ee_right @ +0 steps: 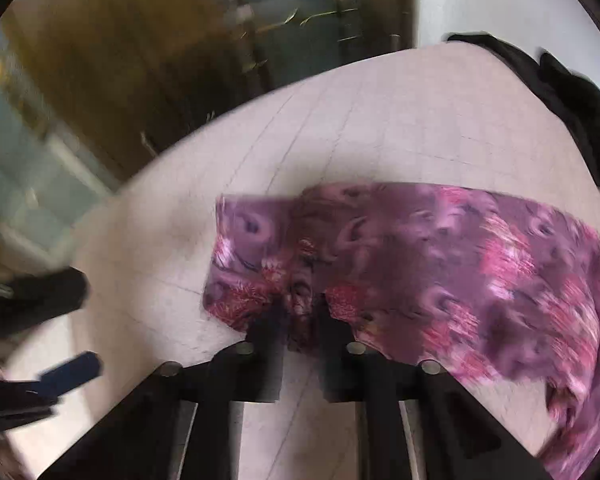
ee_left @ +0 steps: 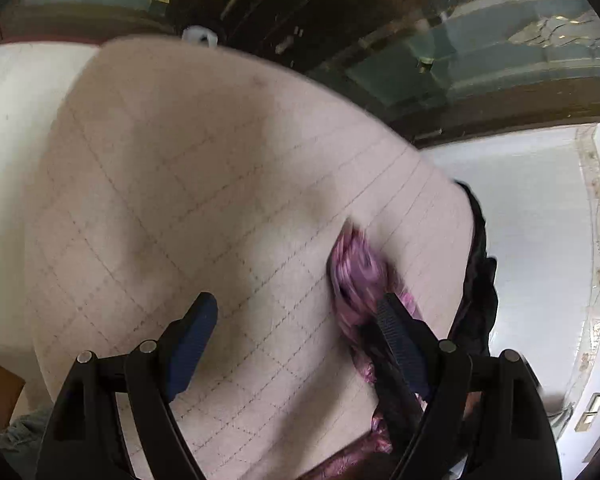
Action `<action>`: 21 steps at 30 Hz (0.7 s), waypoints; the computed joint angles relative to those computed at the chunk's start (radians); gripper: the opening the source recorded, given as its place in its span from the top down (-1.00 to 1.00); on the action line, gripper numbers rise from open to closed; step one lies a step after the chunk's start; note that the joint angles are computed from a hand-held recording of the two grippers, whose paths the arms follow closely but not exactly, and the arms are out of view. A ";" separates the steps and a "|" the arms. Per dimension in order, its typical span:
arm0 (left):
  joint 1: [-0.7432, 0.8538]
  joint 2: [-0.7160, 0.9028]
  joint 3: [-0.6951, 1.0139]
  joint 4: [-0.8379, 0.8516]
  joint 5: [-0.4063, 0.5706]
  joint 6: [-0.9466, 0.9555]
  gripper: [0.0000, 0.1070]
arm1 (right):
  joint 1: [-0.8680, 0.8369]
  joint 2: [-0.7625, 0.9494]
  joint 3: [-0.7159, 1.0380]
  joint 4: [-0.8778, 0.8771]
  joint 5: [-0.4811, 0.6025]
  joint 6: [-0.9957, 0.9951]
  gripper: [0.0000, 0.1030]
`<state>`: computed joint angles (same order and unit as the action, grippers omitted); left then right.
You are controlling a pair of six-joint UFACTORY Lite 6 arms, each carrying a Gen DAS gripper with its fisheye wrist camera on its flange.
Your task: Fold small clothes
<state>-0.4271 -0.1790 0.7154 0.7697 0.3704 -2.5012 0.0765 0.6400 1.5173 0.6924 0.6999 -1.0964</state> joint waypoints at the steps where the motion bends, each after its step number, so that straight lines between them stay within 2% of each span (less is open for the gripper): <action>1: -0.006 -0.002 0.010 0.012 0.019 -0.007 -0.52 | -0.033 -0.032 -0.006 0.032 0.031 -0.018 0.74; 4: -0.027 0.009 0.064 -0.012 0.035 0.083 -0.52 | -0.194 -0.183 -0.037 0.134 0.173 -0.097 0.74; 7: -0.027 0.127 0.191 -0.165 -0.090 0.378 -0.52 | -0.443 -0.264 0.017 0.235 0.407 -0.108 0.74; 10: -0.087 0.288 0.356 -0.369 -0.185 0.692 -0.52 | -0.735 -0.246 0.133 0.330 0.641 -0.077 0.74; 14: -0.212 0.505 0.597 -0.718 -0.286 1.110 -0.52 | -1.056 -0.122 0.269 0.391 0.822 -0.015 0.74; 17: -0.312 0.690 0.824 -1.013 -0.277 1.424 -0.52 | -1.212 0.017 0.348 0.352 0.834 -0.039 0.74; 21: -0.396 0.973 1.182 -1.385 -0.110 1.843 -0.52 | -1.318 0.235 0.487 0.238 0.784 -0.060 0.74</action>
<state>-0.8232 0.7944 1.8970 -0.6152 0.2599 -0.6584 -1.2413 0.8752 2.0042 0.9300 1.4843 -1.1561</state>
